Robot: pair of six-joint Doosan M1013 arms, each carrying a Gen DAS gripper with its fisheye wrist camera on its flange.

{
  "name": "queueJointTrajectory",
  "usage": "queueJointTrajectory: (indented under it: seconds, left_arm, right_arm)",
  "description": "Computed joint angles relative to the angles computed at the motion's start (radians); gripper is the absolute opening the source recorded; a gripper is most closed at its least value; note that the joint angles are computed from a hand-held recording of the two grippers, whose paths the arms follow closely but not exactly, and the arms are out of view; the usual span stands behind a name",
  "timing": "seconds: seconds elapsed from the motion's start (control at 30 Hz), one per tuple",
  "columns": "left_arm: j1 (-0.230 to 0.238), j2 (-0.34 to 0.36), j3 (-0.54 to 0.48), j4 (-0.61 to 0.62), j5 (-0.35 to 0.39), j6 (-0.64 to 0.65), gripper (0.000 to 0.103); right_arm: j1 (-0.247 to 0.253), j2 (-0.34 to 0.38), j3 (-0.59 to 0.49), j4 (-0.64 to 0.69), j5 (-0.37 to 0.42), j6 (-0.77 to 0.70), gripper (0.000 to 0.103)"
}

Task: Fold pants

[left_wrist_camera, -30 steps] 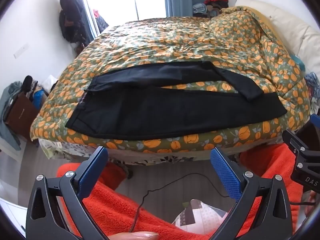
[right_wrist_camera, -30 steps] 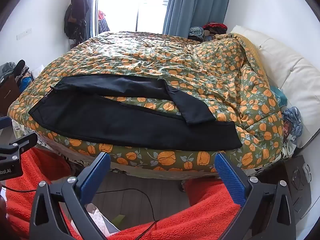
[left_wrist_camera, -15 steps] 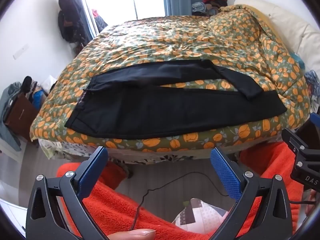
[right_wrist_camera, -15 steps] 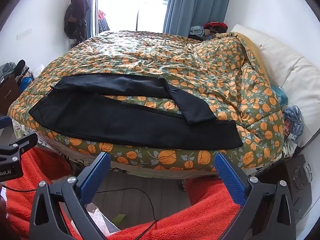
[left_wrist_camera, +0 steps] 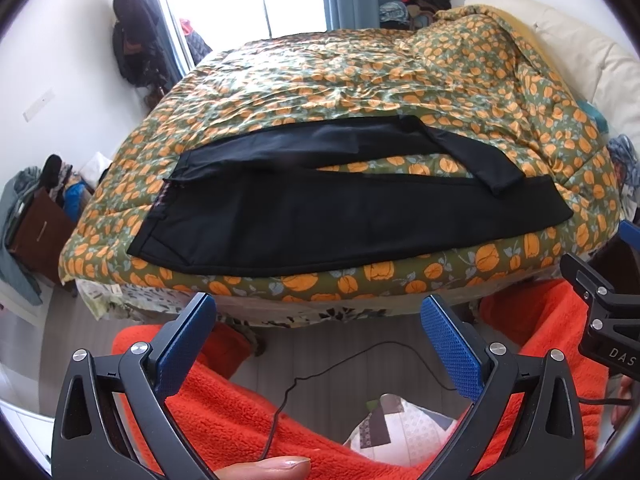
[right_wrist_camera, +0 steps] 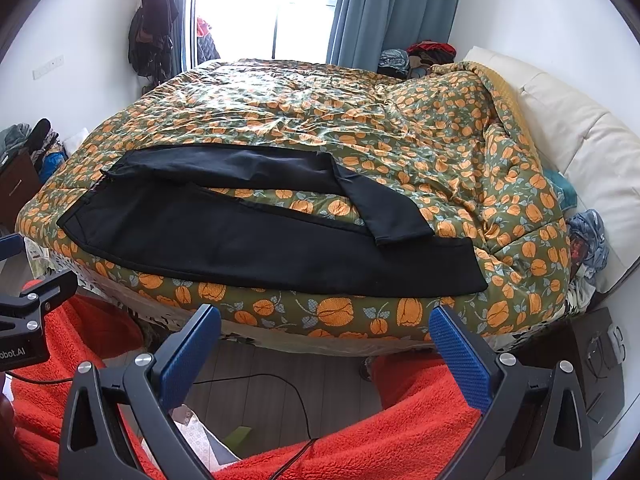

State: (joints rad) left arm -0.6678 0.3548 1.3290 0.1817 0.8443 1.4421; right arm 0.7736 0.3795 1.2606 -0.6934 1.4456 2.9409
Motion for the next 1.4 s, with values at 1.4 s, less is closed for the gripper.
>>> queueJointTrajectory:
  seconds: [1.4]
  left_arm:
    - [-0.002, 0.004, 0.001, 0.020, 0.003, 0.007, 0.102]
  right_arm:
    - [-0.001, 0.000, -0.001, 0.010, -0.034, -0.012, 0.103]
